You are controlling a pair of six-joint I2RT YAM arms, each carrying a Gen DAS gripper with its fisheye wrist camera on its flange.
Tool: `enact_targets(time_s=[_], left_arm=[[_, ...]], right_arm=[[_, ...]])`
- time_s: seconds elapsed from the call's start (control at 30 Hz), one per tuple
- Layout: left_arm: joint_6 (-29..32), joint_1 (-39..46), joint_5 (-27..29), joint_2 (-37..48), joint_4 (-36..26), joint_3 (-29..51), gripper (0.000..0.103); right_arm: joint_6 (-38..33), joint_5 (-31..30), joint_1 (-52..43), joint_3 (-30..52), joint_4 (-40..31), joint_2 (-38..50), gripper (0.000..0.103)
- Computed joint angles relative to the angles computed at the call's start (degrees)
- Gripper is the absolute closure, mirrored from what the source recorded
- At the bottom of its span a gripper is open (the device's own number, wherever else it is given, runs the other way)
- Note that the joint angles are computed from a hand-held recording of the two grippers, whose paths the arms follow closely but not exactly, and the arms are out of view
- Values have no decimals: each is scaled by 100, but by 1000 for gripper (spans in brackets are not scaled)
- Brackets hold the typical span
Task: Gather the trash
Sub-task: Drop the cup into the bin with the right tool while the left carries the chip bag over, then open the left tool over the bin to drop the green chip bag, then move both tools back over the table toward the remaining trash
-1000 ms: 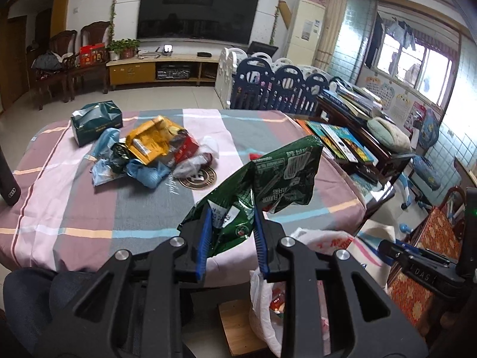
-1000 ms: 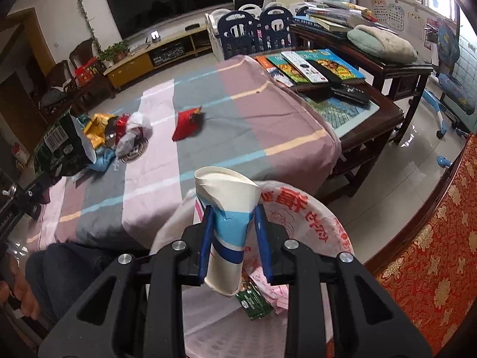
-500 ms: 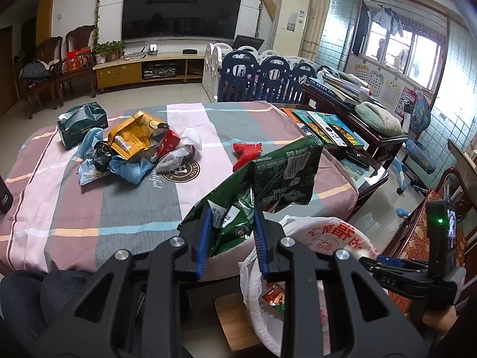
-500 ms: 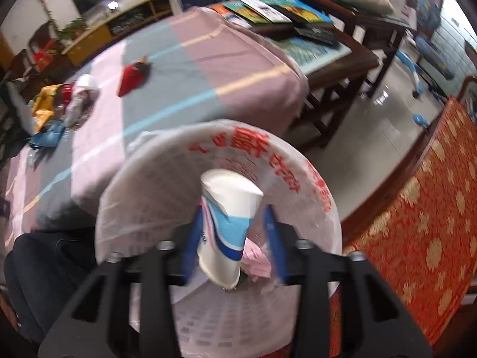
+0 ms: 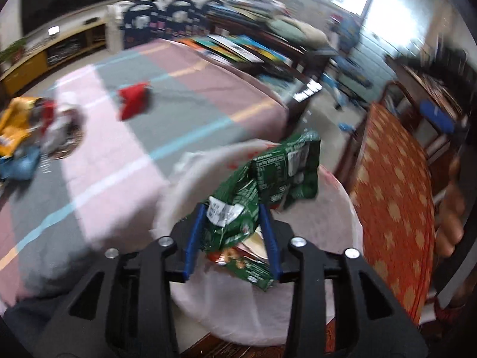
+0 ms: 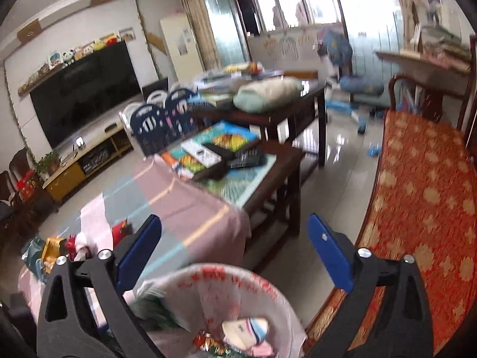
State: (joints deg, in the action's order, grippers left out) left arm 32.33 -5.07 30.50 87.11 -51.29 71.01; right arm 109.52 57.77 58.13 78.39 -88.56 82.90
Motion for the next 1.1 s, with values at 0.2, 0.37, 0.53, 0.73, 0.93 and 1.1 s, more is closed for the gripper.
enact_targets(time_s=[0.2,0.37,0.53,0.73,0.93,1.1], left_arm=[[0,-292,-662,59,588,-448,25],[-645,387,-771,235,1038,-215,16],[-1668,1088,-1231,686,1612,184,15],[-2213,1810,-1712,1117,2239,597,13],[-2446,2260,-2117,1679,2522,1127,12],[-2713,2413,-2013,2041,2184,1464,10]], right_arm=[[-1541,-462,-228,221,699,326,3],[-1434,-276,-34,952,-37,1294,3],[-2158,-425,-53,1019,546,1302,4],[-3213,-916,-228,418,2120,877,4],[-4026,-639,-114,588,2672,1277,4],[-4516,-689,-107,840,3014,1560,4]])
